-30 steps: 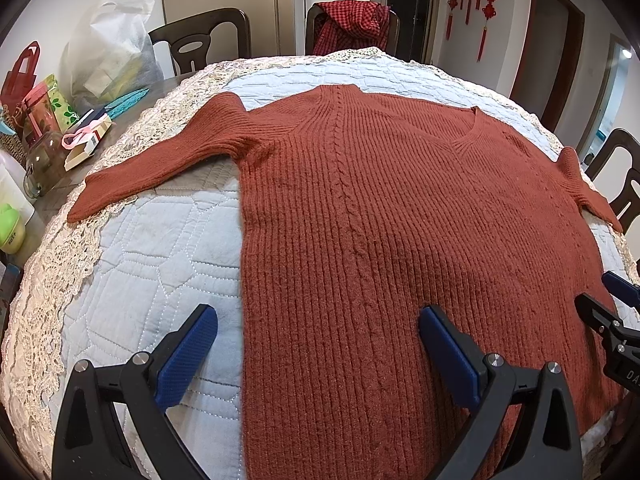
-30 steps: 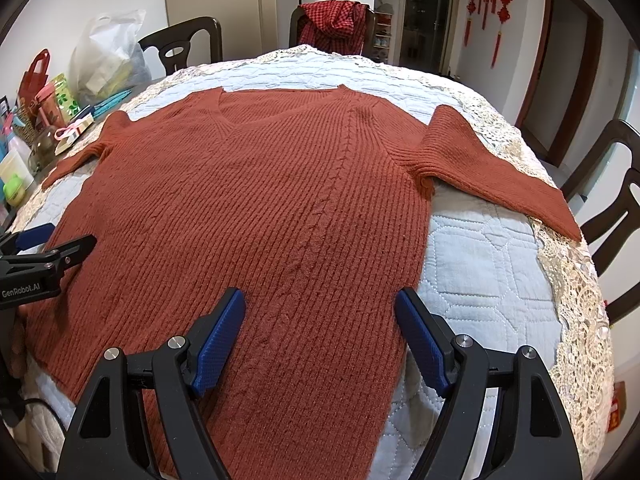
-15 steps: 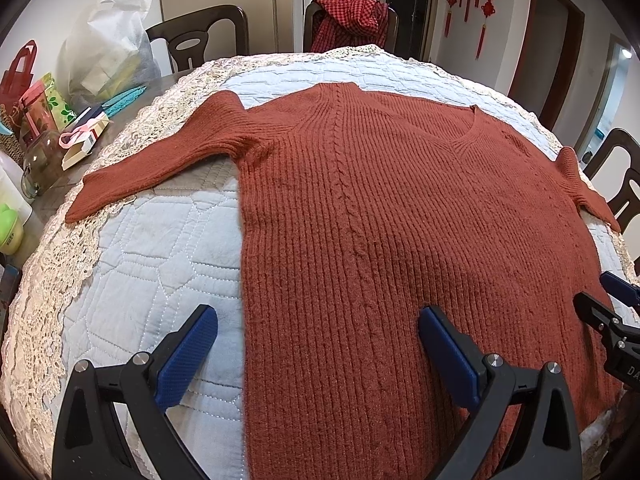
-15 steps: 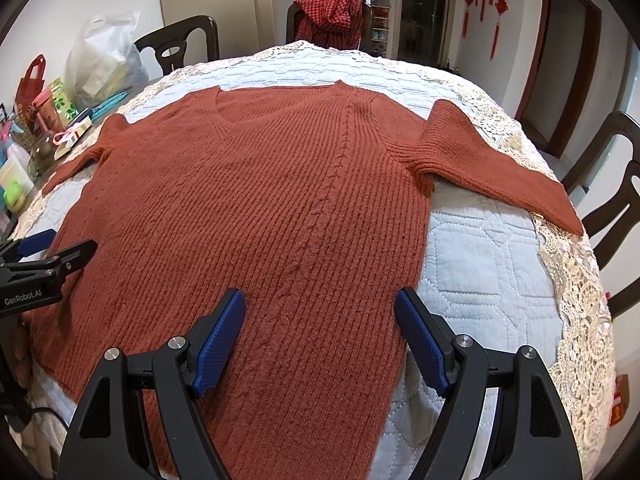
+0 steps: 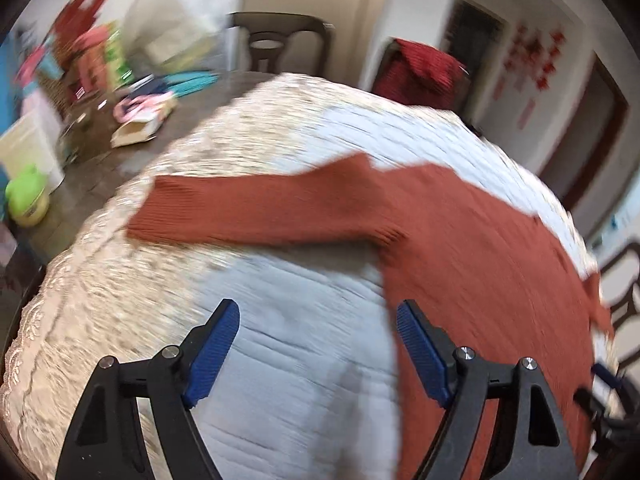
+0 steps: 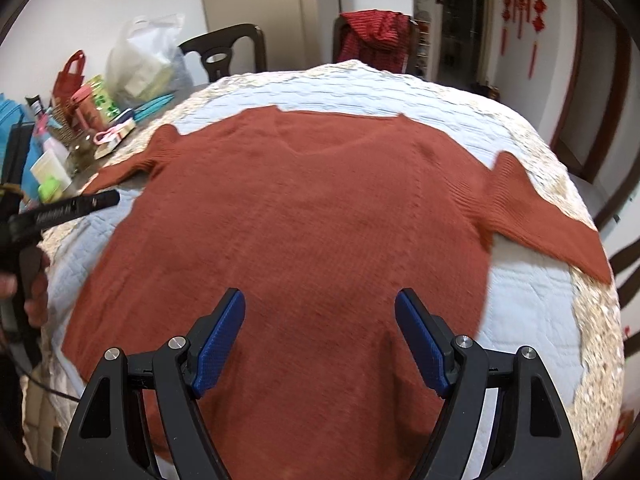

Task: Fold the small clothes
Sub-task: 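Move the left gripper to the sweater sleeve cuff and grasp it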

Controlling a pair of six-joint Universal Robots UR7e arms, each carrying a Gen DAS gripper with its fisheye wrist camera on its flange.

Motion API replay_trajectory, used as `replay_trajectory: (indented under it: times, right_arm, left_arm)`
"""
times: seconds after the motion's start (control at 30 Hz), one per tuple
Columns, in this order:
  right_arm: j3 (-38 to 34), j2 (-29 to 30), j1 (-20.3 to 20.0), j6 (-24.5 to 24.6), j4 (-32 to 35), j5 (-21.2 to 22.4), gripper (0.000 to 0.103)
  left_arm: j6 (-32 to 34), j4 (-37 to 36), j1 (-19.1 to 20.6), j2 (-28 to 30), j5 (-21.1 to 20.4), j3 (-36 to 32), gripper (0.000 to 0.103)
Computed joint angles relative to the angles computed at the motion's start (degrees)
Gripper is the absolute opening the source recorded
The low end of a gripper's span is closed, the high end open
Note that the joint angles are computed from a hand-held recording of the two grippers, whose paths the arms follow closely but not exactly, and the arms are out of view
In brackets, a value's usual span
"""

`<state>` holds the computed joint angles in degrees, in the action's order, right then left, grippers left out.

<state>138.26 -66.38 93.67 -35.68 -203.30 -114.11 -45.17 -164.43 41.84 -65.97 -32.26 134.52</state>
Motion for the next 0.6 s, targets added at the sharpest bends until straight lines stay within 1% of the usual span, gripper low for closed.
replay_trajectory:
  times: [0.17, 0.23, 0.33, 0.37, 0.4, 0.43, 0.47, 0.53, 0.57, 0.6]
  right_arm:
    - [-1.8, 1.5, 0.9, 0.0, 1.1, 0.3, 0.077]
    - [-2.5, 2.0, 1.1, 0.1, 1.6, 0.4, 0.077]
    - [-3.3, 2.5, 1.0, 0.5, 2.2, 0.5, 0.077]
    - [-3.5, 2.7, 0.9, 0.7, 2.5, 0.4, 0.077]
    - [-3.7, 2.7, 0.7, 0.9, 2.9, 0.3, 0.077]
    - [-3.9, 2.9, 0.6, 1.1, 3.4, 0.2, 0.077]
    - [-4.2, 2.9, 0.4, 1.5, 4.1, 0.1, 0.077]
    - [-4.6, 2.8, 0.2, 2.0, 5.0, 0.0, 0.077]
    - [-4.7, 2.8, 0.1, 2.1, 5.3, 0.1, 0.077]
    - [-4.9, 2.8, 0.0, 2.0, 5.4, 0.3, 0.077]
  left_arm:
    - [-0.3, -5.1, 4.2, -3.4, 1.0, 1.1, 0.082]
    - [-0.1, -7.5, 6.2, -4.3, 1.2, 1.2, 0.079]
    - [-2.1, -6.7, 9.0, -4.7, 1.4, 0.2, 0.076]
    - [-2.9, -5.7, 9.8, -4.6, 1.3, -0.3, 0.072]
    - [-1.8, -6.9, 10.4, -4.2, 1.1, -0.7, 0.070]
    - [-0.9, -7.3, 10.3, -4.0, 1.9, -0.8, 0.070]
    - [-1.0, -5.8, 10.4, -3.6, 2.3, -1.5, 0.069]
    - [0.4, -6.2, 10.7, -2.9, 2.6, -2.4, 0.058]
    - [1.1, -5.9, 11.0, -2.4, 3.2, -3.0, 0.047]
    - [1.8, -5.6, 11.5, -2.0, 3.9, -3.8, 0.033]
